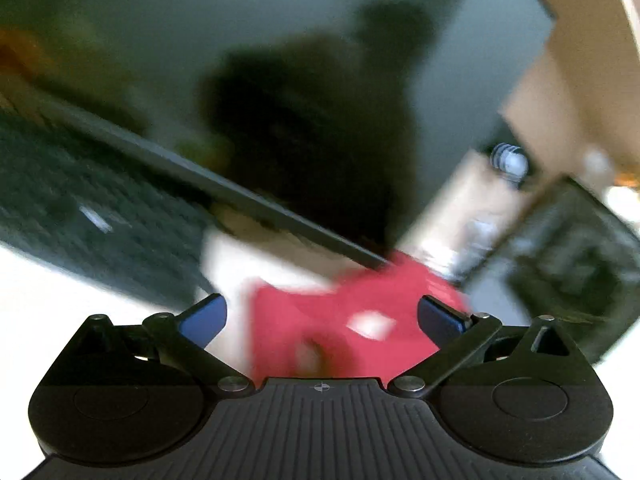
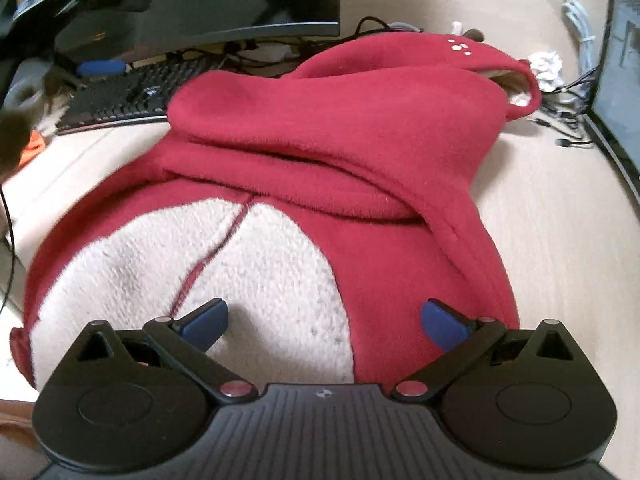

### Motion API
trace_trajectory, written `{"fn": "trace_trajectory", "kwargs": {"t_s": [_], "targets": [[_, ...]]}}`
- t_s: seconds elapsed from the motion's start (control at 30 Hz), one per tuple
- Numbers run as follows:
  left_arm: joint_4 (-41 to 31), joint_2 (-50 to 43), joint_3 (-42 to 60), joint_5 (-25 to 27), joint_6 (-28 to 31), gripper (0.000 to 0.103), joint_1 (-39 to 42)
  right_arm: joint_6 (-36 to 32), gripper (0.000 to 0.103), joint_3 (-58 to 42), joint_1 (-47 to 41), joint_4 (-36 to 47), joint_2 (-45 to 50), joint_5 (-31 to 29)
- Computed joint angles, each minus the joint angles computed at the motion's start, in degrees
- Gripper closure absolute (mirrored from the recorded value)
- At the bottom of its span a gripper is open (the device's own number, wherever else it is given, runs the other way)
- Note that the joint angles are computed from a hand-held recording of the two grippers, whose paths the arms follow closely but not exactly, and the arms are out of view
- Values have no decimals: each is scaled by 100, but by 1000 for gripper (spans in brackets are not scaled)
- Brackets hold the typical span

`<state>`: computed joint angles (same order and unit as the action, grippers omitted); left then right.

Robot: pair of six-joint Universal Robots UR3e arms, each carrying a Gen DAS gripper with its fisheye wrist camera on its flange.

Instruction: Fold clothes

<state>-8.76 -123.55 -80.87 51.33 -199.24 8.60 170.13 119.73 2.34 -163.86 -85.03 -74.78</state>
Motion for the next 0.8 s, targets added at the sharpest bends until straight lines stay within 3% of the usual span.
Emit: {"fn": "trace_trajectory", "kwargs": {"t_s": [0.03,0.07,0.13,0.3,0.43,0.47,0.57,0.63,0.7,0.8], "targets": [[-212,-30,37,-355,126,0,0,-61,0,17,-45,44,-38,68],[-358,-72,124,-333,273,0,-118,-124,0,35,-92,91,-77,137],[-417,-183,228,14,414,0,-426,-252,0,68,-184,186,-156,271],[-130,-642,606,488,418,0,-866,-339,0,295,154,-470,-21,-218],[-452,-917,1092,606,602,1,-910,-382,0,373,53,-497,-68,-94],[-410,-966,1106,427,508,1,-865,-372,0,382,63,-543,-55,-108],[-150,-1295,1361,-449,118,1,-689,-333,0,448,79,-737,-8,-135],[220,-1751,1817,-1037,-481,1,-594,-308,0,490,89,-865,25,-154],[453,-2302,2550,-1226,-1348,1,-567,-327,0,480,74,-848,24,-132],[780,-2649,3086,-777,-2337,1,-502,-405,0,440,75,-766,17,-135]]}}
